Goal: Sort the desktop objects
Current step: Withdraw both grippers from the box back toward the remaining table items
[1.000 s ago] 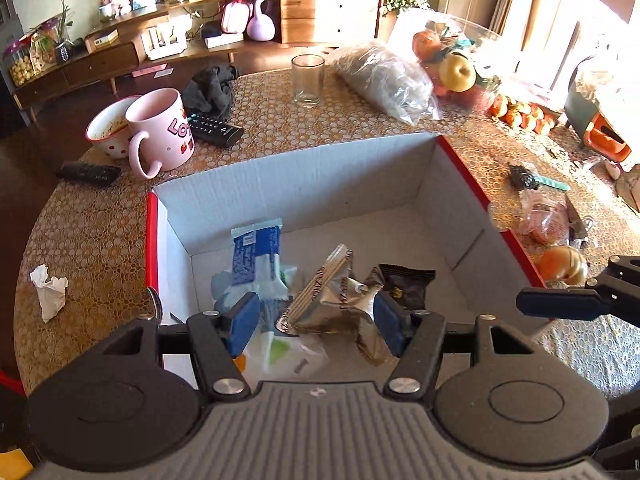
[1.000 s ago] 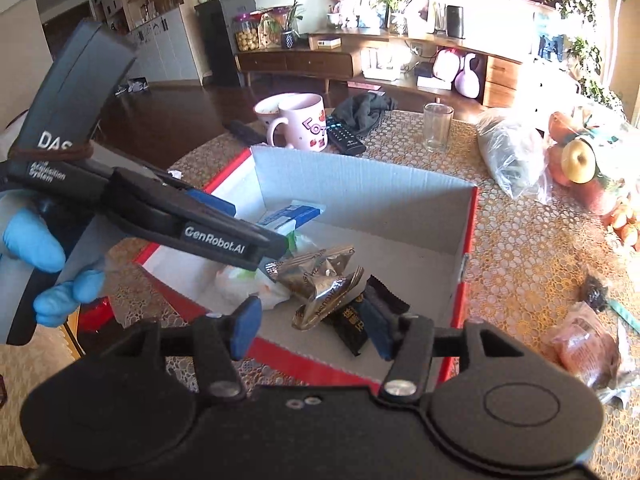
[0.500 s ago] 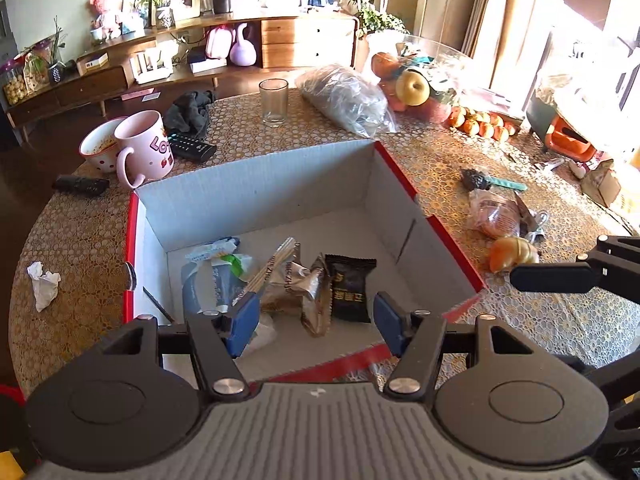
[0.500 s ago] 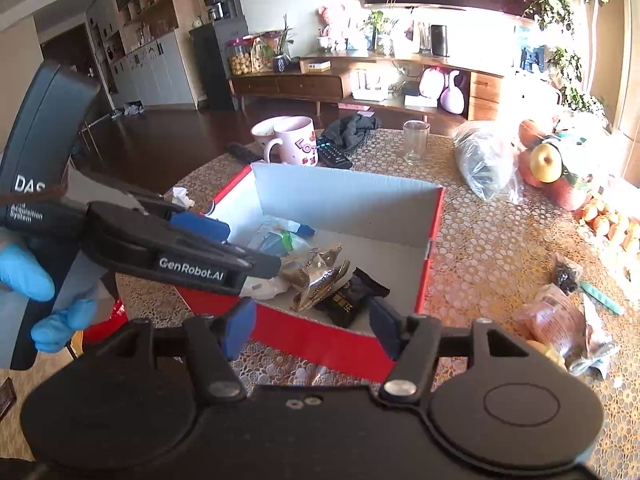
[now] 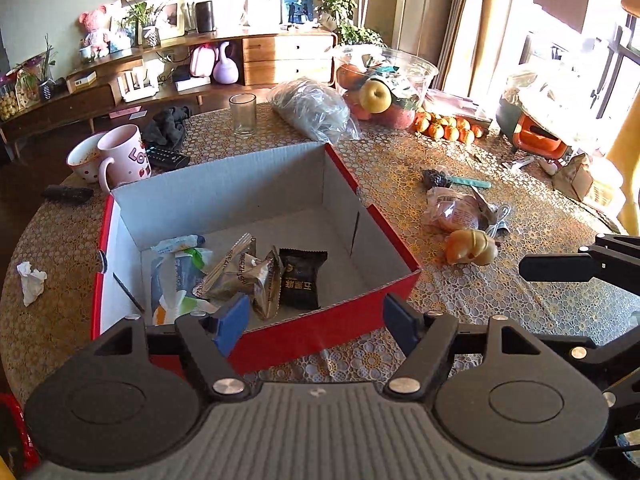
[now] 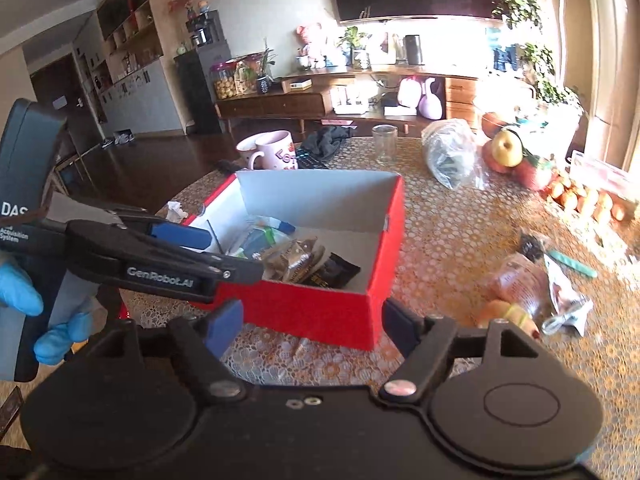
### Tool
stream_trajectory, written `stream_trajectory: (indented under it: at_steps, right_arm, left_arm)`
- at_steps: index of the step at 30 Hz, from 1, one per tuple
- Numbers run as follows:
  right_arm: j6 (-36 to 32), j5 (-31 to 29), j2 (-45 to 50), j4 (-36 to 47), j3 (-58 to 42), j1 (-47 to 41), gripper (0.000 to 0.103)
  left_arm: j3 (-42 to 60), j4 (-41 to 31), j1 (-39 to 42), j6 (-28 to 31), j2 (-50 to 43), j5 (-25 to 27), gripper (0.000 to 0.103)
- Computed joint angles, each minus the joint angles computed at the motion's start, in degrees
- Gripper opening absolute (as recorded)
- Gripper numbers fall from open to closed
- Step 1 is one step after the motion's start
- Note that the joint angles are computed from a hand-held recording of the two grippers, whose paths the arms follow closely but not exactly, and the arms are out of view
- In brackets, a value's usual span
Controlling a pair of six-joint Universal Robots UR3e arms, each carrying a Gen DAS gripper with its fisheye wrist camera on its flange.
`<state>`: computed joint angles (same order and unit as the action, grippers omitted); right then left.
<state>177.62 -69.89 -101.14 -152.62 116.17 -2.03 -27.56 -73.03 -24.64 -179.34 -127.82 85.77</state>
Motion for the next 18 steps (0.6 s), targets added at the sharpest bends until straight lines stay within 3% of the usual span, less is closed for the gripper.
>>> stream_trajectory:
  at_steps: [9, 18]
  right_arm:
    - [-2.9, 5.2, -11.8, 1.5, 11.1, -9.7, 0.087]
    - [-7.3, 7.6, -22.3, 5.8, 18.4, -20.8, 0.097]
  left_arm:
    - [-9.2, 6.8, -2.7, -1.4, 3.4, -1.7, 0.084]
    - [-6.3, 8.4, -6.2, -2.4, 0.0, -2.6, 0.091]
